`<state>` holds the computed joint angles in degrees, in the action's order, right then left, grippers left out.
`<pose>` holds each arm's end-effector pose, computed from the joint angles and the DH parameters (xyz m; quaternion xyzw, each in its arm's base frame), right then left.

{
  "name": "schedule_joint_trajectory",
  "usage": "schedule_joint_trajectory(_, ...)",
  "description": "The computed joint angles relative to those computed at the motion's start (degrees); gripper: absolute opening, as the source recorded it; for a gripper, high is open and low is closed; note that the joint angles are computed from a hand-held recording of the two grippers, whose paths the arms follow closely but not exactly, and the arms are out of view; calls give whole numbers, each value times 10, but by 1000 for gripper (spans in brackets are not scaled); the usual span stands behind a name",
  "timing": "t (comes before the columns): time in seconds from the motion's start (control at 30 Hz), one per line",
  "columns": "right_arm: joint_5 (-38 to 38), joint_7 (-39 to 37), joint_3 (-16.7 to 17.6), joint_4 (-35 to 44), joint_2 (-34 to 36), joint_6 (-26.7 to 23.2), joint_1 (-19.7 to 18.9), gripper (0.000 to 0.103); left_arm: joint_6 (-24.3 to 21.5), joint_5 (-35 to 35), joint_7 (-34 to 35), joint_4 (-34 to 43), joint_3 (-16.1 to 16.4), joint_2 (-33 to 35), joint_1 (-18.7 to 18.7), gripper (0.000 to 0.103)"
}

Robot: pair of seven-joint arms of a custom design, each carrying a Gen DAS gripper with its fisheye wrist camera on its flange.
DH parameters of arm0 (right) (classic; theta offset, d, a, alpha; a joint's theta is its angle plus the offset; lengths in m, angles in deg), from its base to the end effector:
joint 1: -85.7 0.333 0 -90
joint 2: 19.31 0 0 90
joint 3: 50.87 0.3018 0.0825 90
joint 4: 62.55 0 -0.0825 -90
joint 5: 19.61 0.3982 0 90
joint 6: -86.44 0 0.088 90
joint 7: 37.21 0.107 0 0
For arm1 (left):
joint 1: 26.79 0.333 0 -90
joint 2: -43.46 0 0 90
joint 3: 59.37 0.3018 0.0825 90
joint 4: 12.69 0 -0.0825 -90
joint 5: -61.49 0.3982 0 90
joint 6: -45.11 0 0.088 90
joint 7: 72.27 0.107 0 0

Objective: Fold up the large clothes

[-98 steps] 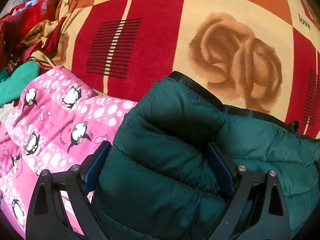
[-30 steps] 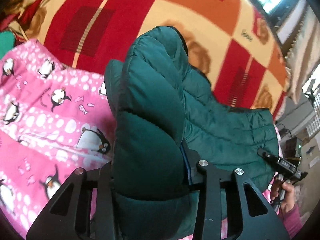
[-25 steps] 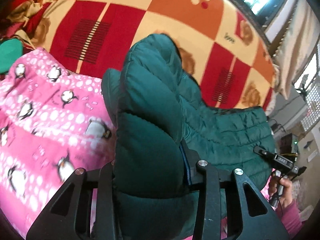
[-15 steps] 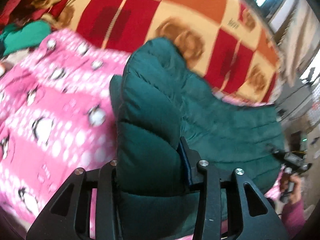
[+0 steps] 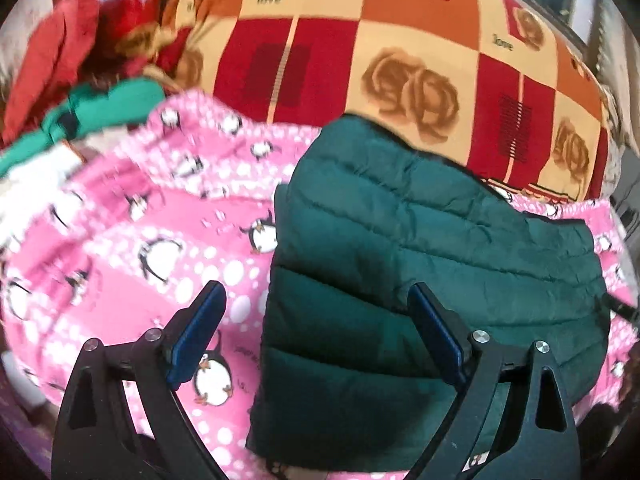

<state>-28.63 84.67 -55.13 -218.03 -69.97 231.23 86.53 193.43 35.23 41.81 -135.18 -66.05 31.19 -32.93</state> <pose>0.3608 -0.0221 0.5397 -0.4734 0.8112 -0.2031 0.2767 0.5407 -0.1186 0.5529 -0.5387 0.7623 -0.3292 0.1428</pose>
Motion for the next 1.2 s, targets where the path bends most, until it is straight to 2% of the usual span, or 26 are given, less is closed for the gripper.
schedule_joint_trajectory(0.07, -6, 14, 20, 8, -11, -12, -3, 82, 15, 19, -6, -17, -8, -21, 1, 92)
schedule_joint_trajectory(0.23, -11, 50, 46, 8, -33, -16, 12, 84, 56, 37, -18, -61, -22, -70, -18, 92)
schedule_joint_trajectory(0.33, -26, 91, 74, 13, -24, -8, 14, 86, 74, 52, -31, -79, -33, -86, -30, 92)
schedule_joint_trajectory(0.43, -53, 131, 106, 23, -8, 1, 17, 87, 82, 43, -29, -89, -27, -96, -49, 92)
schedule_joint_trajectory(0.53, -79, 158, 122, 39, 17, -1, 27, 87, 105, 53, -45, -103, -36, -103, -51, 92)
schedule_joint_trajectory(0.77, -107, 185, 114, 59, 64, -2, 54, 87, 115, 79, -78, -114, -42, -104, -50, 92)
schedule_joint_trajectory(0.97, -130, 208, 118, 66, 72, -11, 53, 87, 129, 98, -101, -122, -45, -104, -46, 92)
schedule_joint_trajectory(1.1, -135, 211, 113, 66, 74, -10, 61, 94, 134, 107, -108, -124, -45, -103, -47, 92)
schedule_joint_trajectory(1.2, -142, 214, 115, 67, 75, -12, 61, 94, 140, 114, -112, -125, -47, -102, -46, 92)
